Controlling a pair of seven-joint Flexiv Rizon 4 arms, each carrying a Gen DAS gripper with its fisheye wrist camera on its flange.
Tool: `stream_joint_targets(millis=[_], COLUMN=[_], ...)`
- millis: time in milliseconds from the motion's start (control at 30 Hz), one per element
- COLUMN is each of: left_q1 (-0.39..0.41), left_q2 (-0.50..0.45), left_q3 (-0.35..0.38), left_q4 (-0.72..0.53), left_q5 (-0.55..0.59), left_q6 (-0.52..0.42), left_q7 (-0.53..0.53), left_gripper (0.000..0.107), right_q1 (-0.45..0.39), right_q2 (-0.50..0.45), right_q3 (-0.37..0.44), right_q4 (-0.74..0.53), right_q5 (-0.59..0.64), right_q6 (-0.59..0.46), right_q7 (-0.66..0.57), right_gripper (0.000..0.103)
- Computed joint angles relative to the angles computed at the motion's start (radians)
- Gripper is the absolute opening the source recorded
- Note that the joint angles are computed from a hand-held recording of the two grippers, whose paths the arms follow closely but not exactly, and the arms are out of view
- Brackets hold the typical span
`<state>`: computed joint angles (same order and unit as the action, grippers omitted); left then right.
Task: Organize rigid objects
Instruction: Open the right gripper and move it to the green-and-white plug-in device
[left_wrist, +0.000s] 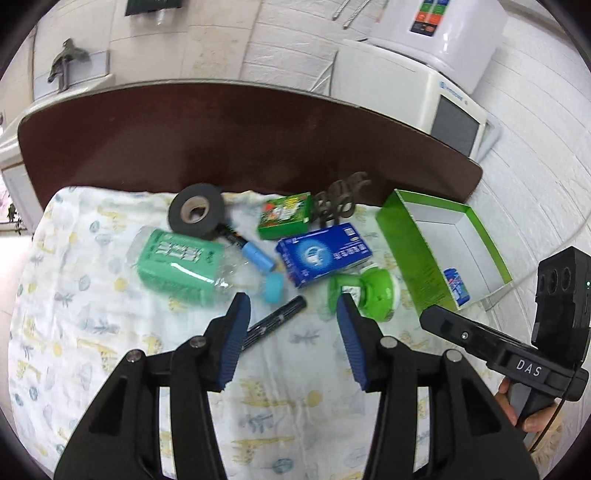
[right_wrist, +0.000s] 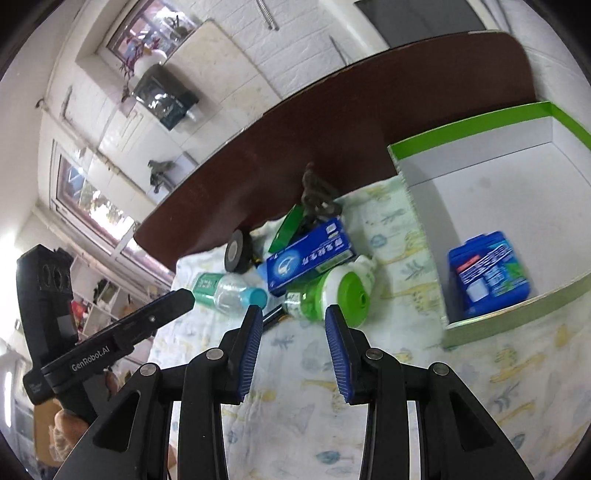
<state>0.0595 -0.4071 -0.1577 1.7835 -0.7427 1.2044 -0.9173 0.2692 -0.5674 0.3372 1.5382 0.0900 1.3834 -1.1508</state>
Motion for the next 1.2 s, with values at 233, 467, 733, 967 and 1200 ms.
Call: stream_joint_targets(millis=[233,467,733,967,1200], left_q1=[0.038,-0.015,-0.058,-0.019,-0.044], left_q2=[-0.016,-0.082,-0.189,-0.24,-0.235], left_q3=[-0.028,-0.05,-0.037,-0.091,-0.065], left_q4=[0.017,-0.05,-0.165,-0.214,-0.214], left_q5=[-0.092,-0.087,0.062,0.073,0.119], left_q6=[-0.077,-0.109,-0.095,-0.113,-0.09], left_q7=[0.059,0.149,0.073,0.076,0.059], left_gripper=[0.047,0.05,0.051,0.039,0.031], right_q1=[0.197,0.185,0.103,0.123,0.179], right_q2=[0.007,-0.007,-0.077,-0.105,-0.116], right_q3=[-0.259,-0.305,-0.197,-0.21,-0.266], right_q4=[0.028,0.003,-0.118,-0.162,-0.178], right_q5=[-0.164,-0.258,-0.217,-0.222,-0.309], right_q6=[-0.024,-0.106,-0.235,-0.299,-0.328], right_q7=[0.257,0.448,0.466,0.484,0.513], right_gripper=[0.039,0.063,0.063,0.064,0.049])
